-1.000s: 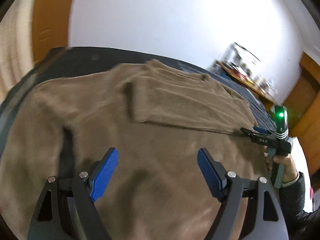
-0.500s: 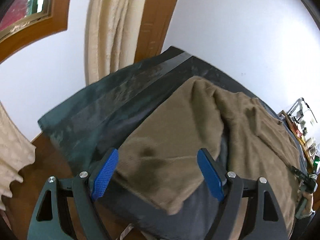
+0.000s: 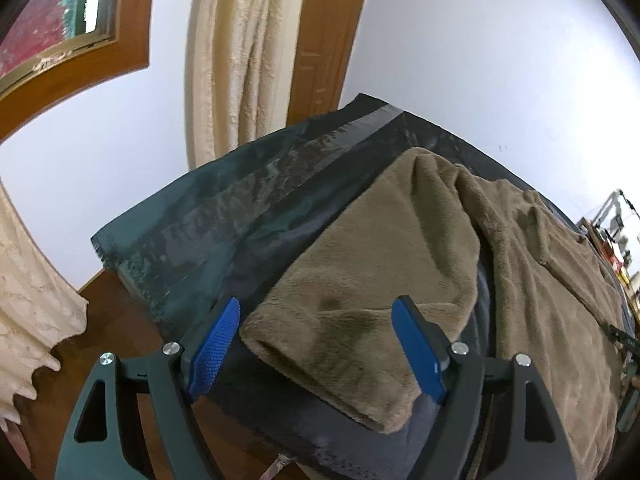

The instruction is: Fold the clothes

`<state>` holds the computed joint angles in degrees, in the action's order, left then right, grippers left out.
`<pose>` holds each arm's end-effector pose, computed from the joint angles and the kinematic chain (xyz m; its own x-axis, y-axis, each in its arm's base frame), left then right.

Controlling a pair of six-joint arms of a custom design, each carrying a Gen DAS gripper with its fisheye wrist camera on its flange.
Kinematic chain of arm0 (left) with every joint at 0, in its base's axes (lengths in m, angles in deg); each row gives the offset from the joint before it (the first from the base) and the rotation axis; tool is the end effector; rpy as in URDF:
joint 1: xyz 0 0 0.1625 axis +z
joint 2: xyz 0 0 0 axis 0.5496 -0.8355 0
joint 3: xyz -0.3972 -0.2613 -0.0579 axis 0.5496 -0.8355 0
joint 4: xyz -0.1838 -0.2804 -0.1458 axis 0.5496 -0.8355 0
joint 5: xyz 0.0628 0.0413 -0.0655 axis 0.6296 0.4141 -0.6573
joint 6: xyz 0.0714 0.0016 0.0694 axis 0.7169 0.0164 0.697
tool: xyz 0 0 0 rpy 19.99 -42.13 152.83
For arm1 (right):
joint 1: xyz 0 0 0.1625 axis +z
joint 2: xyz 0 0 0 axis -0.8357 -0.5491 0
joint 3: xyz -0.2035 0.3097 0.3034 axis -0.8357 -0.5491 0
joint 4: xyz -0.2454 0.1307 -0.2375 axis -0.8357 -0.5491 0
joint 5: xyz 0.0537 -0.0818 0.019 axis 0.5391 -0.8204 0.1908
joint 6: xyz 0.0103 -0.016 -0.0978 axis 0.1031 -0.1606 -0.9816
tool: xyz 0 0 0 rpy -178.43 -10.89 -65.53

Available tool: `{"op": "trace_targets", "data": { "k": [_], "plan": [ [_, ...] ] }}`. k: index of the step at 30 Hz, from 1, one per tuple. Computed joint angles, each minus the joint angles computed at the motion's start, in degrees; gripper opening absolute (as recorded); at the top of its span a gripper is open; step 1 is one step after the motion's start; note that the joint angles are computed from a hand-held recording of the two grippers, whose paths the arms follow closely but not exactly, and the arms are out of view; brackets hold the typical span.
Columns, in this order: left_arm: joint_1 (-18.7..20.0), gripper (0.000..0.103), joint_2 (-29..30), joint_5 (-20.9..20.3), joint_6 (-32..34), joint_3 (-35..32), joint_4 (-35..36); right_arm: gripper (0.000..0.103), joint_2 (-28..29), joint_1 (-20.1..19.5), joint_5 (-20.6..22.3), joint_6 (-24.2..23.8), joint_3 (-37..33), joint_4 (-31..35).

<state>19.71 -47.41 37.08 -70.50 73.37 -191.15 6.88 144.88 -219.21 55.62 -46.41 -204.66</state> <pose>-0.2392 -0.6823 0.2063 -0.8029 -0.2993 -0.5155 0.2231 0.6511 -0.7255 0.0428 -0.8668 0.4251 -0.6905 0.2193 0.6893 -0.3113 0.7701 -0.5568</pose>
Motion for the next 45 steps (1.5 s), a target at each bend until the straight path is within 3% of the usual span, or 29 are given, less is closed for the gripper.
{"op": "trace_targets", "data": {
  "k": [3,8,12,19,29,31,39,45],
  "plan": [
    [0.4,0.082,-0.1,-1.8,-1.2,-0.1,1.3,0.098,0.0,0.0,0.0,0.0,-0.1,0.1],
    [0.2,0.082,0.4,-0.8,-2.4,-0.4,3.0,0.098,0.0,0.0,0.0,0.1,0.0,0.0],
    [0.4,0.058,0.2,-0.2,-4.7,-0.3,4.6,0.098,-0.1,0.0,0.1,0.1,0.2,0.0],
    [0.2,0.052,0.2,1.1,-5.4,0.0,4.6,0.098,-0.1,0.0,0.1,0.1,0.1,0.1],
    [-0.1,0.024,0.8,1.2,-6.3,-1.4,2.5,0.098,-0.1,0.0,0.1,0.1,0.1,0.0],
    [-0.4,0.024,1.1,2.3,-5.9,-2.0,3.0,0.098,-0.1,0.0,0.1,0.1,0.1,0.0],
    [-2.2,0.022,4.8,13.9,-6.1,-7.0,11.4,0.098,-0.1,0.0,0.2,0.0,0.0,0.1],
    [-2.5,0.022,6.1,15.9,-1.9,-8.3,9.2,0.098,0.0,0.1,0.2,0.1,-0.1,0.2]
  ]
}}
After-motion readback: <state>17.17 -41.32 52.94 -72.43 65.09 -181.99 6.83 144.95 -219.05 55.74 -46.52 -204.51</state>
